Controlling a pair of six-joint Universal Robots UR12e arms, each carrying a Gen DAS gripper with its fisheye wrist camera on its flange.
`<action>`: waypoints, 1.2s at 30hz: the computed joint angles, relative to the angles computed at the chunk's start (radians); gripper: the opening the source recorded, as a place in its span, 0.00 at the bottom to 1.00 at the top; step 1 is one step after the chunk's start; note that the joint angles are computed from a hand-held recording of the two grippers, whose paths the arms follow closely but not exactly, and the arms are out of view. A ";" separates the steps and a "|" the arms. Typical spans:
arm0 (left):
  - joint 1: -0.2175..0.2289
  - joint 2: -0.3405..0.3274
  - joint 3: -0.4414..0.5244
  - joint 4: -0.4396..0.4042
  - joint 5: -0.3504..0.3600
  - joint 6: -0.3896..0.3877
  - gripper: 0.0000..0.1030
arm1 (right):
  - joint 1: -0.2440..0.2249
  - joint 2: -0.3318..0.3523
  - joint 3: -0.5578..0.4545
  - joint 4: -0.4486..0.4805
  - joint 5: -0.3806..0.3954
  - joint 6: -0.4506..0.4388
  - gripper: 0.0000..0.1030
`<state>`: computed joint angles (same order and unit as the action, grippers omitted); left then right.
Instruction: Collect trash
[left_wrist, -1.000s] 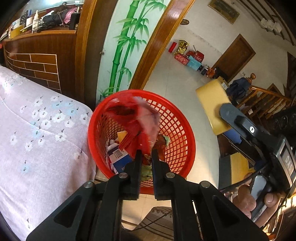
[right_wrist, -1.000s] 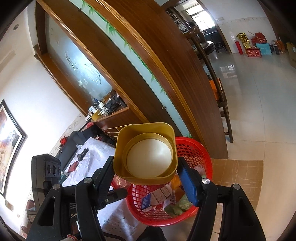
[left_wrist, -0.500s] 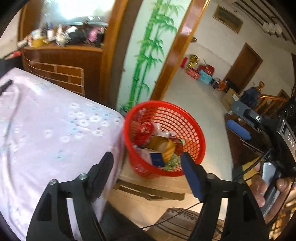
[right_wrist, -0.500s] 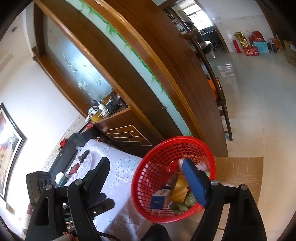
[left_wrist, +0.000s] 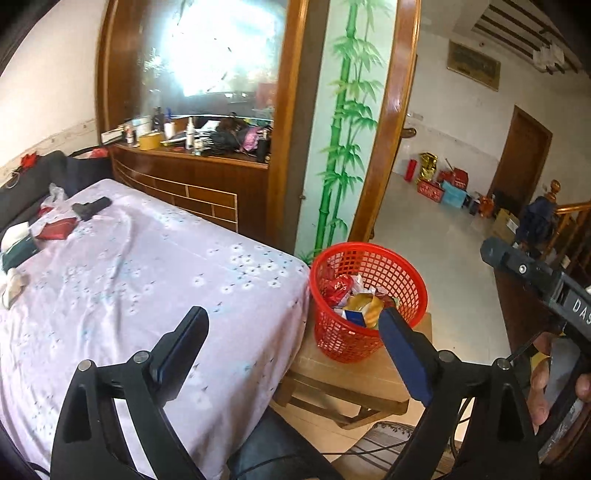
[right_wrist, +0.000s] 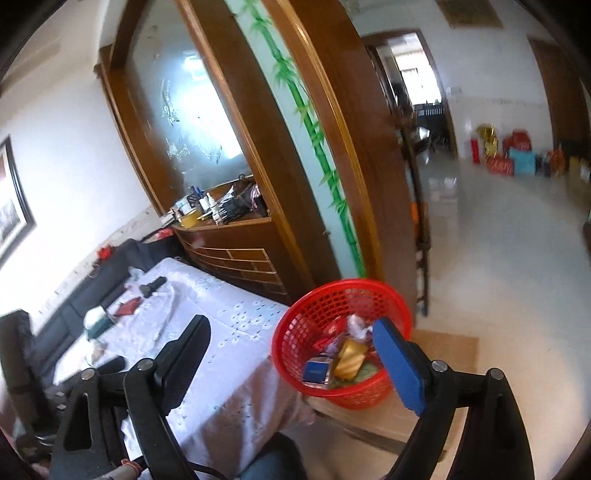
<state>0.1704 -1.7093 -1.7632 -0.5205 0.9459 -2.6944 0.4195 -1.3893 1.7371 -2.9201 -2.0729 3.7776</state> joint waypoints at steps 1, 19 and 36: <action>0.007 0.009 -0.008 0.004 -0.001 0.000 0.90 | 0.012 0.004 -0.009 0.013 -0.029 -0.006 0.91; 0.028 0.065 -0.069 0.093 -0.011 -0.027 0.90 | 0.070 -0.015 0.000 0.103 -0.107 -0.006 0.99; 0.025 0.071 -0.074 0.090 -0.008 -0.019 0.90 | 0.065 -0.021 0.008 0.087 -0.108 -0.002 0.99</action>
<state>0.1951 -1.6384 -1.8370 -0.4305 0.9381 -2.7134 0.4847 -1.4102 1.7451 -2.8329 -2.1809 3.7756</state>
